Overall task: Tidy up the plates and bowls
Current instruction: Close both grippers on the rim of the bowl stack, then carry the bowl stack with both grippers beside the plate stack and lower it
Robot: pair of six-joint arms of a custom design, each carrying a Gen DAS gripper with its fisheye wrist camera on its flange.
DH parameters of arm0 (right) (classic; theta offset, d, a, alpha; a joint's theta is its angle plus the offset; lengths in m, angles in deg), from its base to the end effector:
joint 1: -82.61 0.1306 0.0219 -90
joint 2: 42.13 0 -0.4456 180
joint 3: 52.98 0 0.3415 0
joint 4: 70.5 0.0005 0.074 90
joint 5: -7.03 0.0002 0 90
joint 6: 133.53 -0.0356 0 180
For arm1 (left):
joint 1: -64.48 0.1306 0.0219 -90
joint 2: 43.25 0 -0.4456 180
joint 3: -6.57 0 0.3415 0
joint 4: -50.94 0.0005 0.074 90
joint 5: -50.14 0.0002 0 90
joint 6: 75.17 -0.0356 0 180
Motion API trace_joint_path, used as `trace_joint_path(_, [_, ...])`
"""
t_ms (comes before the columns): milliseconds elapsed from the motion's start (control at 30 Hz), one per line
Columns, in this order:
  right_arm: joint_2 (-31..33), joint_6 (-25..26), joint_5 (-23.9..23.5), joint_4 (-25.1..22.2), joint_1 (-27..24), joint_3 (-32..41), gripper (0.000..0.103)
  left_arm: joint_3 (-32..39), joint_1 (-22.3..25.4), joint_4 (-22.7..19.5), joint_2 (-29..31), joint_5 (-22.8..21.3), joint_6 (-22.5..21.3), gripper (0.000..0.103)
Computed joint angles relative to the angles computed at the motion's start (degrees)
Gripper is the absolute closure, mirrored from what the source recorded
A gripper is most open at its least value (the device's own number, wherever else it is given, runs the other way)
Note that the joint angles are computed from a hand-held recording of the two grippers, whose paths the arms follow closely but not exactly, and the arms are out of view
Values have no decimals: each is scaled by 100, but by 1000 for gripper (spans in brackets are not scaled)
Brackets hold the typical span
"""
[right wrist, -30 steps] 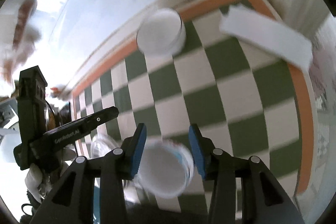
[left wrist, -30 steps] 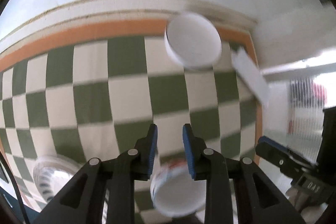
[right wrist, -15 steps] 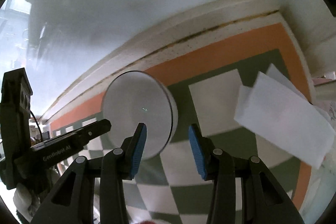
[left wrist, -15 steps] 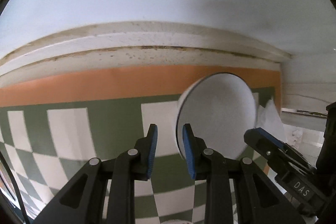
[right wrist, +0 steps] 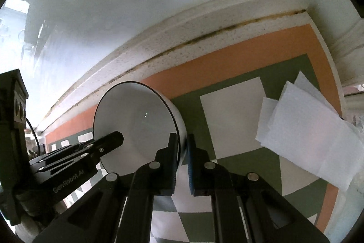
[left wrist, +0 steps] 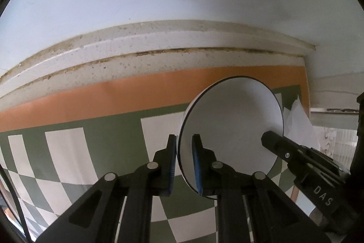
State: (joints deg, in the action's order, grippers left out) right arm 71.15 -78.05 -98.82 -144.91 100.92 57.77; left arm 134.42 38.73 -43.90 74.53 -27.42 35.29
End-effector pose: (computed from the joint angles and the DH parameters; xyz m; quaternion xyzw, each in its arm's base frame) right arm 0.5320 0.1858 0.4194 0.1232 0.9764 0.1728 0.0399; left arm 0.5148 -0.2574 0.4762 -0.0508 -0.9918 0.1174 0.0008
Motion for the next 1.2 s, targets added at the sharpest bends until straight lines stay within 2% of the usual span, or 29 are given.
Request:
trace_joint_path(200, [-265, -40, 66, -90, 33, -4, 94, -40, -117, 18, -220, -75, 45, 91])
trace_joint_path(433, [-760, -171, 191, -212, 253, -95, 94, -236, -271, -57, -771, -206, 36, 91])
trace_joint_path(700, [-1621, -725, 452, -294, 826, -568, 94, -745, -537, -152, -1614, -278, 82, 91])
trace_joint_path(900, [-2304, -1336, 600, -312, 1354, -1051, 94, -1297, -741, -116, -2267, -258, 237, 91])
trace_joint_path(1200, [-2898, -2129, 768, -242, 2087, -1615, 94, -1928, -1037, -155, -2900, -293, 367, 91])
